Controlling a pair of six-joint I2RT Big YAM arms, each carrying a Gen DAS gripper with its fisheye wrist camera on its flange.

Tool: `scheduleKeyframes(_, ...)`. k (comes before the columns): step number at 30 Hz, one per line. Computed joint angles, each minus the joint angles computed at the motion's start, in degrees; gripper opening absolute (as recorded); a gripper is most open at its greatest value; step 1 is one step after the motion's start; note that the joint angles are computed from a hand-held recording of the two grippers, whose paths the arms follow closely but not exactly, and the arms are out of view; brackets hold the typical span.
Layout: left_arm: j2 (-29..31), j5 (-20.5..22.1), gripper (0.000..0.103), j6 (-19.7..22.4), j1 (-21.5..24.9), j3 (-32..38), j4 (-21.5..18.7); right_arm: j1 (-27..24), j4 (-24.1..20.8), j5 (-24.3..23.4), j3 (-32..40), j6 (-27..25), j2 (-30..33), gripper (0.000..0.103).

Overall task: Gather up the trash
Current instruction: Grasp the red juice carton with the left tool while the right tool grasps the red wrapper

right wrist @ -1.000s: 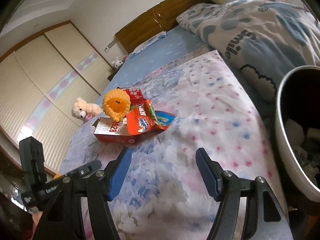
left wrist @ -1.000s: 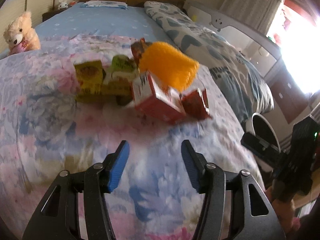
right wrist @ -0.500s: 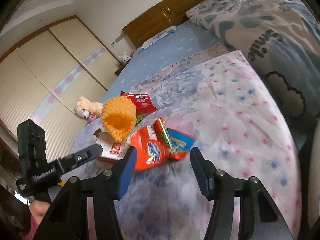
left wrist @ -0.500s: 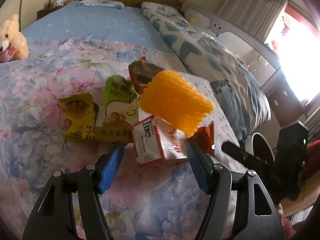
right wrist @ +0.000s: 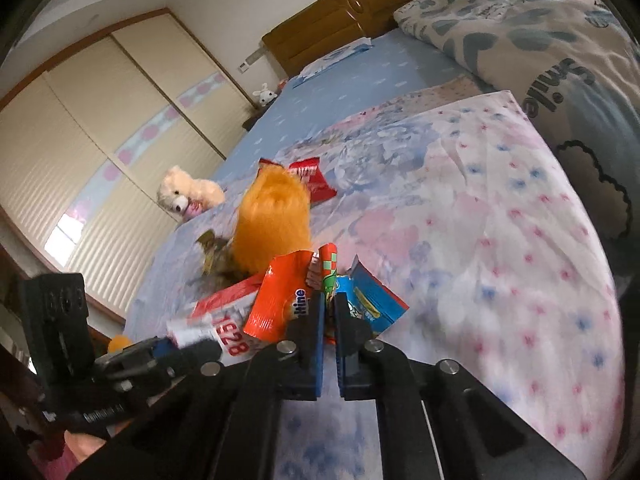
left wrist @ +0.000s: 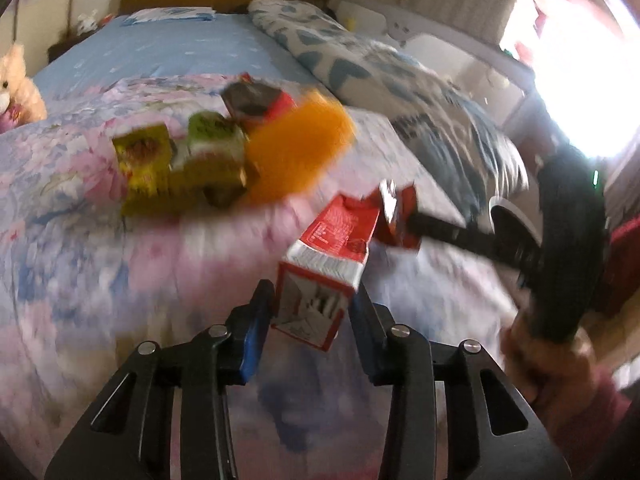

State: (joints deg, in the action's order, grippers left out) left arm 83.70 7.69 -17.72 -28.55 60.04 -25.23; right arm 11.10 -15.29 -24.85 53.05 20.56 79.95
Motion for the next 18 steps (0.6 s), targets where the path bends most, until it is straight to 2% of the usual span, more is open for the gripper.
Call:
scheduleKeyframes(5,-1.3,-2.5,0.037,2.2,-2.2,-2.6,-1.3,-1.1,-4.3,2.3,-2.8,-3.6,-4.7,0.004)
scheduleKeyframes(7,-1.5,-4.3,0.044,2.7,-2.7,-2.9,-1.4,-1.0,-6.4,5.0,-3.4,-5.8,-6.0,0.004)
scheduleKeyframes(8,-1.6,-5.0,0.050,2.7,-2.9,-3.0,-1.2,-0.7,-7.4,6.7,-3.5,-7.2,-6.5,0.005)
scheduleKeyframes(9,-1.8,-5.7,0.055,2.7,-3.0,-3.0,-1.0,-0.7,-7.8,6.9,-3.6,-7.6,-6.5,0.010)
scheduleKeyframes(11,-1.9,-6.7,0.058,2.8,-3.1,-2.9,-0.7,-0.7,-7.4,7.4,-3.7,-7.3,-6.4,0.011)
scheduleKeyframes(14,-1.6,-7.5,0.059,2.6,-2.9,-2.5,0.2,0.2,-6.0,8.9,-3.7,-6.4,-6.2,0.021)
scheduleKeyframes(16,-0.9,-7.6,0.059,2.4,-3.0,-1.8,0.5,1.0,-4.9,10.0,-3.8,-5.9,-5.9,0.023)
scheduleKeyframes(17,-0.4,-7.6,0.053,2.5,-3.1,-1.4,0.5,1.5,-4.5,10.6,-3.6,-5.8,-5.6,0.022)
scheduleKeyframes(18,0.1,-7.6,0.034,2.6,-3.2,-1.0,0.5,1.8,-4.2,11.0,-3.5,-5.7,-5.2,0.019)
